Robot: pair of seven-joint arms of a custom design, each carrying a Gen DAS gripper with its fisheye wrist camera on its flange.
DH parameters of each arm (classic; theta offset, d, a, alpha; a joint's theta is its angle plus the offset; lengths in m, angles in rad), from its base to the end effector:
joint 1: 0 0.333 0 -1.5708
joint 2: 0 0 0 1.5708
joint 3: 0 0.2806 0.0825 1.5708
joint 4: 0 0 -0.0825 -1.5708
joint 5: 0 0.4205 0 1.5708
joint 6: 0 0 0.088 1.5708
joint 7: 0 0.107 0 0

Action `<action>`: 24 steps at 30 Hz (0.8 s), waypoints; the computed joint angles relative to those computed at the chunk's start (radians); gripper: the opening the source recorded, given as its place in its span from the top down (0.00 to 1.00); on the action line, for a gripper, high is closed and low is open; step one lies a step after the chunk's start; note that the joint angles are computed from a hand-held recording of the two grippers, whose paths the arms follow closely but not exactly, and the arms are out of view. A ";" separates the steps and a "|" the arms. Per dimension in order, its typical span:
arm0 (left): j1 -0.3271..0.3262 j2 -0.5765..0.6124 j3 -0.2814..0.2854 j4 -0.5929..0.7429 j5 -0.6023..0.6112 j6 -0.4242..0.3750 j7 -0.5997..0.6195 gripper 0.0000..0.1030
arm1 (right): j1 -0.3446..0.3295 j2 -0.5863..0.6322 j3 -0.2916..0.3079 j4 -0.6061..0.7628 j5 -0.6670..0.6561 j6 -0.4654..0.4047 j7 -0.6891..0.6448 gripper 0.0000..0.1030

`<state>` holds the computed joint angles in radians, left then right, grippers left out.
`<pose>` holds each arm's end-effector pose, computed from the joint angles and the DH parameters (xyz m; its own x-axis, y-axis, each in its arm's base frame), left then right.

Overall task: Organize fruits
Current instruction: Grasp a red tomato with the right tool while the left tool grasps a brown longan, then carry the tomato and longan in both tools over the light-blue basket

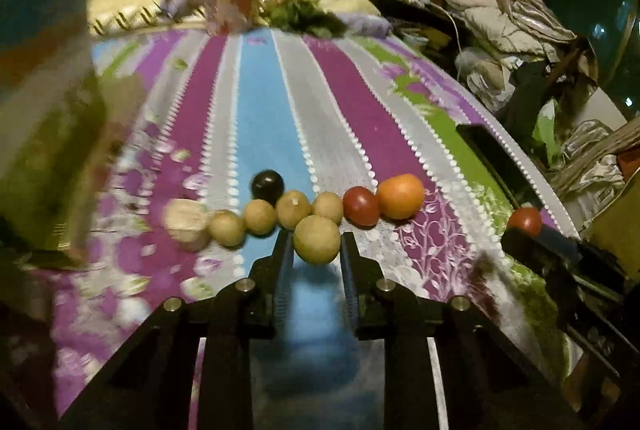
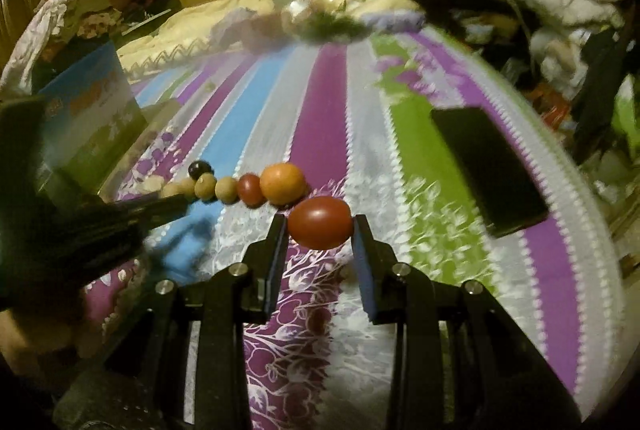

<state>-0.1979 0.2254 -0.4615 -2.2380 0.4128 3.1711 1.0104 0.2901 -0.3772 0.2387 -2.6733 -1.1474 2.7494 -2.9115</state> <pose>0.4559 -0.3962 0.3011 -0.5073 -0.8372 0.2046 -0.7171 0.2783 -0.6390 0.3769 0.2537 0.3240 -0.2155 -0.9697 -0.1149 -0.6733 0.2328 -0.7018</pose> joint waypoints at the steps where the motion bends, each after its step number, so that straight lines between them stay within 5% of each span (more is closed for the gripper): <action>1: -0.022 -0.048 0.032 -0.028 0.056 -0.001 -0.071 0.77 | 0.013 -0.021 0.005 -0.004 0.024 -0.034 -0.017 0.68; 3: -0.137 -0.136 0.164 -0.080 0.131 0.019 -0.165 0.77 | 0.030 -0.061 0.017 -0.013 0.050 -0.082 -0.031 0.68; 5: -0.166 -0.202 0.220 -0.109 0.272 0.025 -0.307 0.77 | 0.047 -0.103 0.036 -0.015 0.067 -0.135 -0.040 0.68; 9: -0.046 -0.333 0.161 -0.146 0.569 0.036 -0.613 0.77 | 0.069 -0.150 0.071 -0.002 0.070 -0.212 -0.041 0.68; 12: -0.069 -0.414 0.201 -0.197 0.491 0.042 -0.556 0.77 | 0.084 -0.164 0.082 0.019 0.070 -0.241 -0.045 0.68; 18: -0.251 -0.538 0.387 -0.301 0.272 0.018 -0.339 0.77 | 0.105 -0.148 0.084 0.075 0.086 -0.255 -0.079 0.68; 24: -0.276 -0.677 0.446 -0.401 0.179 -0.001 -0.246 0.77 | 0.121 -0.110 0.106 0.145 0.065 -0.279 -0.094 0.68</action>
<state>-0.4738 -0.4513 -0.0152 -2.6395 0.5917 3.1697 0.7646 0.4110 -0.4875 0.3449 -2.5285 -1.0821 2.4705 -3.0053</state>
